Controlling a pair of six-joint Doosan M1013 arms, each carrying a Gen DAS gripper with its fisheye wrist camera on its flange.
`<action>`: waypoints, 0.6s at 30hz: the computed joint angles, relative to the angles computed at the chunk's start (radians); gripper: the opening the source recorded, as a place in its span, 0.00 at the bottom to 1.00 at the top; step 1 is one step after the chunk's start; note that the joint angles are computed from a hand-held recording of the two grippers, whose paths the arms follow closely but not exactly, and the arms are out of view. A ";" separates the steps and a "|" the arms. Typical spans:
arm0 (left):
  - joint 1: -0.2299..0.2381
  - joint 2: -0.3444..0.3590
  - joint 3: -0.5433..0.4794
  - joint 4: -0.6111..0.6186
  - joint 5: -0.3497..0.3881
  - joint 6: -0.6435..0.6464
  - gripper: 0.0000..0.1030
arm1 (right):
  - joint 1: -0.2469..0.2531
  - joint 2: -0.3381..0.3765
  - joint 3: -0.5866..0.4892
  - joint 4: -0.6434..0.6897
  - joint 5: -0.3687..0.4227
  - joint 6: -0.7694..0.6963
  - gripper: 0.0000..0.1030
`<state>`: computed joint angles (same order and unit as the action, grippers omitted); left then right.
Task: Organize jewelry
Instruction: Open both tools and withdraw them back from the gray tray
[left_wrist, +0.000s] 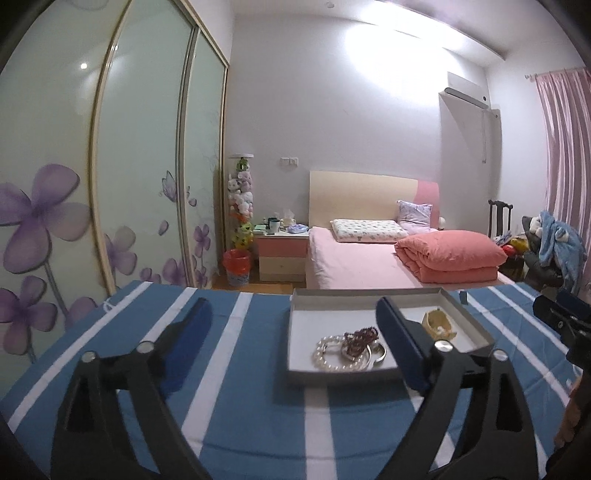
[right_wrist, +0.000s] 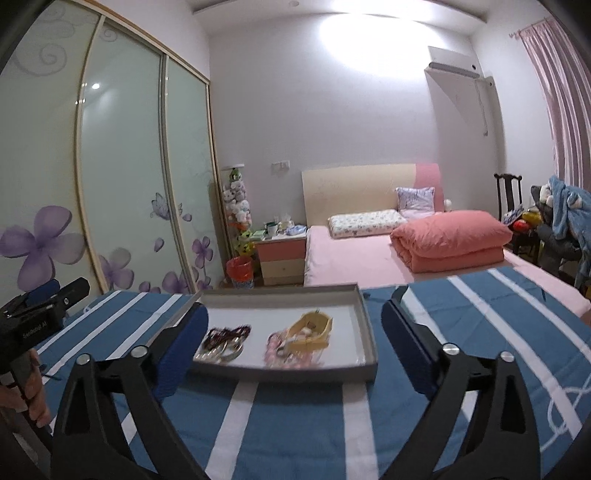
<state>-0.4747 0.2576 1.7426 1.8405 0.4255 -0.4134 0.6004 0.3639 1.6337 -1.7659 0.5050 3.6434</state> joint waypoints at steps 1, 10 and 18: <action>-0.004 -0.004 0.006 0.002 0.006 0.002 0.91 | 0.003 -0.001 0.003 0.009 -0.002 -0.005 0.96; -0.028 -0.032 0.061 -0.024 0.006 0.013 0.96 | 0.035 -0.004 0.025 0.096 0.045 -0.077 0.98; -0.060 -0.034 0.097 -0.060 0.075 0.040 0.96 | 0.064 -0.005 0.059 0.134 0.130 -0.070 0.98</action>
<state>-0.5346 0.2238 1.8392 1.7806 0.5009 -0.3731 0.6647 0.3593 1.6926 -1.6323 0.6347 3.5730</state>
